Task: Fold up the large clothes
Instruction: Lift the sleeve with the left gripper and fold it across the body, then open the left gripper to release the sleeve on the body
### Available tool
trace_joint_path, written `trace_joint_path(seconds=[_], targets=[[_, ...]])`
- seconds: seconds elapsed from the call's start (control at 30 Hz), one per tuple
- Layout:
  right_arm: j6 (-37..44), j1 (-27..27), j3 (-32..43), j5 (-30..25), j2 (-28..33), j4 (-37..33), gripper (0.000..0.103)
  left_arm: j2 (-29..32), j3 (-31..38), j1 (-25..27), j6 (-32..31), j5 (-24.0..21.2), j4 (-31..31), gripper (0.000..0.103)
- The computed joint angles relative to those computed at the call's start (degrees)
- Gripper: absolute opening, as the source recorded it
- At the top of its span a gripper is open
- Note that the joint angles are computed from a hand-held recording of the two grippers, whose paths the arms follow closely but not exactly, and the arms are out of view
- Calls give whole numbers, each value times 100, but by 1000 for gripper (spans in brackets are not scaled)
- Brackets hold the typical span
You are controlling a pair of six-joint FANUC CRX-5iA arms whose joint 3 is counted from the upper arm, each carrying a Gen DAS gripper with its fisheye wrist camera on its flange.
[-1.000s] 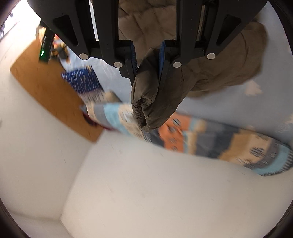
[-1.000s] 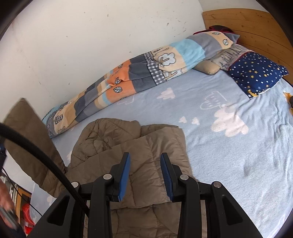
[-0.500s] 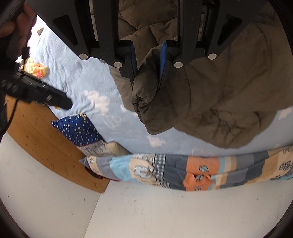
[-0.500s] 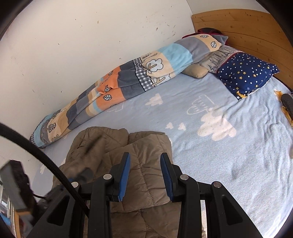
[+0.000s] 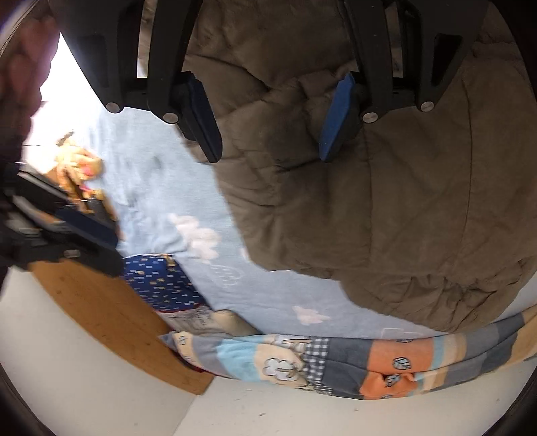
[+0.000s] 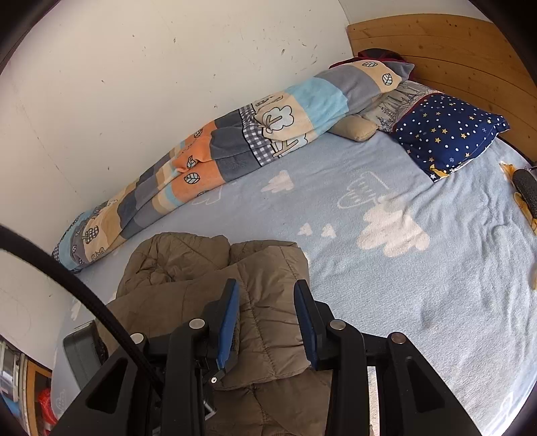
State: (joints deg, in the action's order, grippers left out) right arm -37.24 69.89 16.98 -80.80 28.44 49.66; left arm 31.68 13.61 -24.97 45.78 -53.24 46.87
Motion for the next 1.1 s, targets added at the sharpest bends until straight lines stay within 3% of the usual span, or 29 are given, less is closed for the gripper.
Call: trace_joint_path(seconds=[0.2, 0.43, 0.53, 0.6, 0.8, 1.1], targets=[[-145, -14, -36, 31, -24, 152, 37, -495, -141, 327, -240, -19, 153, 63], [273, -85, 173, 342, 117, 184, 37, -727, 304, 1169, 715, 134, -619, 66], [459, -116, 254, 536, 184, 143, 37, -674, 558, 1493, 1368, 242, -1295, 66], [645, -167, 330, 799, 257, 109, 37, -559, 728, 1657, 1753, 360, -1711, 67], [1203, -343, 799, 1274, 649, -161, 32, 464, 2019, 1808, 2955, -307, -2962, 67], [2386, -684, 1647, 1504, 1416, -962, 30, 806, 2145, 1739, 2894, -426, -3373, 69]])
